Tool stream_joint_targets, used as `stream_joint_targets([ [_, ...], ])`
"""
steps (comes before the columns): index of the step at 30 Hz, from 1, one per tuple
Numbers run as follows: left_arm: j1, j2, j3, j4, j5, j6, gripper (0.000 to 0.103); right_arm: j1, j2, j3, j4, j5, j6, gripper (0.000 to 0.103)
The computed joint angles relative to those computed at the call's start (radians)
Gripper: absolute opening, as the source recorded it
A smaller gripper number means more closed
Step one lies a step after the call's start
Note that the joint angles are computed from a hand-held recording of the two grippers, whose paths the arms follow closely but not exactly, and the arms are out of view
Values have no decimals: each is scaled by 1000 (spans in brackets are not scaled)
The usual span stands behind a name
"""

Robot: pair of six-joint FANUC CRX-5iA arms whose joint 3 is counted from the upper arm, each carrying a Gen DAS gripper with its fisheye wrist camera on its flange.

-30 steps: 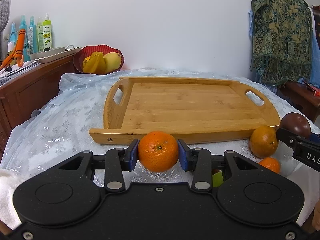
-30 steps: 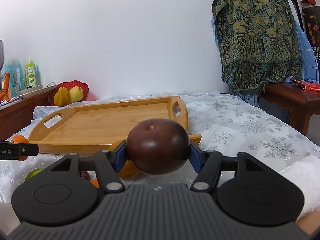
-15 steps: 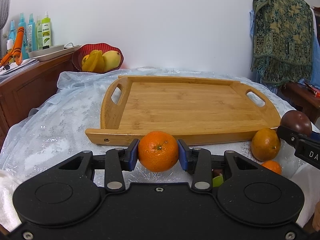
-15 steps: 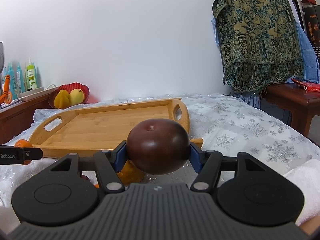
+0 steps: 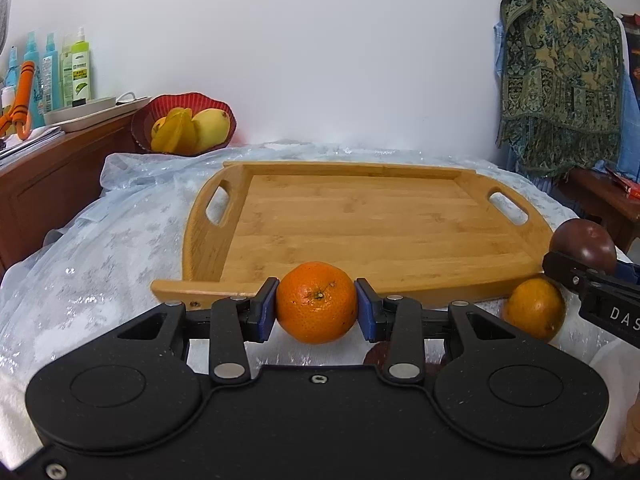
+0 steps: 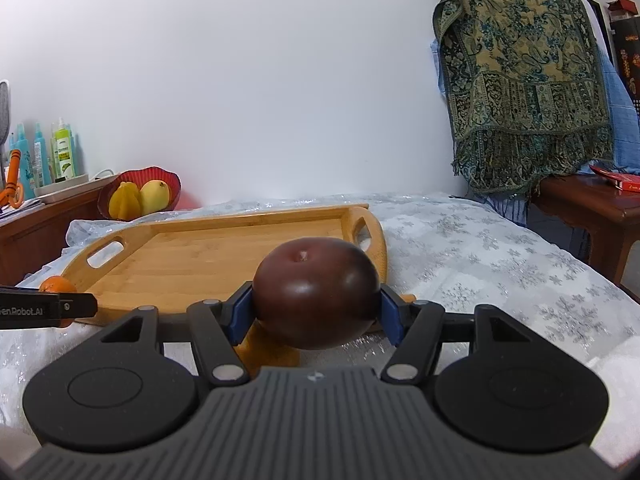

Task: Organize fruits
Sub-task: 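Carry the mandarin and dark fruit over the bamboo tray with both tools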

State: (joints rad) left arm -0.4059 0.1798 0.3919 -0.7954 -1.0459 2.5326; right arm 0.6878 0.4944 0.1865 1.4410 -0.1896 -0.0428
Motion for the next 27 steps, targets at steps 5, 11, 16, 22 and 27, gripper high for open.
stream_joint_targets([
  [5,20,16,18,18,17,-18,38,30,32,67,-158,-27,154,65],
  [11,44,36,46,37,29,-38,38,58,81,174,-346,-65,336,65],
  [16,76,60,83,56,44,-64,38,71,133,285,-468,-95,460,65],
  [22,112,90,129,81,60,-102,38,87,210,460,-650,-158,670,65],
  [27,146,111,159,117,87,-152,38,96,291,650,-828,-244,863,65],
])
